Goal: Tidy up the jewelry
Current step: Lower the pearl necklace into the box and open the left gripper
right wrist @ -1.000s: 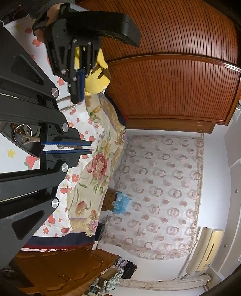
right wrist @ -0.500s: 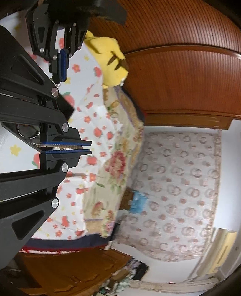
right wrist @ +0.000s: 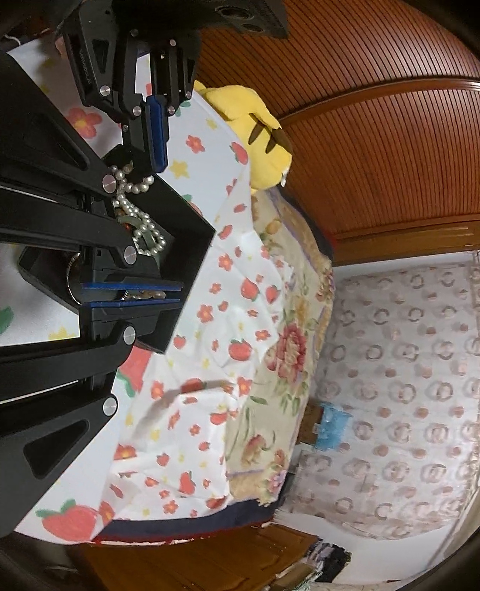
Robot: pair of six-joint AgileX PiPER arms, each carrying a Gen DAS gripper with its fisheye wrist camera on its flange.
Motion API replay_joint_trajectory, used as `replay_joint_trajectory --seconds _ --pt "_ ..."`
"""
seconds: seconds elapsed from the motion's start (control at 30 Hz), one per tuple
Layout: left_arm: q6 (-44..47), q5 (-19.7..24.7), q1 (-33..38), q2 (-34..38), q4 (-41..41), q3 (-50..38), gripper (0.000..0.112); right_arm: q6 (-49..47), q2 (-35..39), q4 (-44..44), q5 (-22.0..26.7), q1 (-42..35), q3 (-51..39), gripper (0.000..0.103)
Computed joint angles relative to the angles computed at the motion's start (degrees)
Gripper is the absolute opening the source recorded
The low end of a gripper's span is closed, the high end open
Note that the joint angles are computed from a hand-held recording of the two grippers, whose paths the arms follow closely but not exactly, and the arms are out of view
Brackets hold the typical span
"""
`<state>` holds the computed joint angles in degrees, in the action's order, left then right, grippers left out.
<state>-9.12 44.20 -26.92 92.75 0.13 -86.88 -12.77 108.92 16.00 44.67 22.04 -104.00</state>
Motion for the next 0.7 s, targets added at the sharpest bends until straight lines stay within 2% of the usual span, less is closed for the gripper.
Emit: replay_joint_trajectory --seconds 0.2,0.33,0.47,0.5,0.57,0.7 --pt "0.55 0.3 -0.08 0.33 -0.35 -0.38 0.007 -0.85 -1.65 1.58 -0.63 -0.31 2.46 0.006" --pt "0.61 0.06 -0.28 0.19 -0.28 -0.1 0.007 -1.21 -3.76 2.59 -1.84 -1.01 5.04 0.018" --pt "0.43 -0.05 -0.69 -0.43 -0.19 0.08 0.008 -1.34 -6.77 3.03 -3.19 -1.84 8.66 0.018" --pt "0.32 0.0 -0.8 -0.86 -0.14 0.37 0.01 -1.48 -8.27 3.34 -3.95 -2.03 10.68 0.018" --pt "-0.14 -0.38 -1.16 -1.91 0.36 1.34 0.029 -2.12 -11.43 4.32 -5.14 -2.38 15.0 0.018" --pt "-1.94 -0.94 -2.63 -5.06 2.55 4.6 0.039 -1.48 -17.97 2.33 -7.37 -1.62 23.91 0.018"
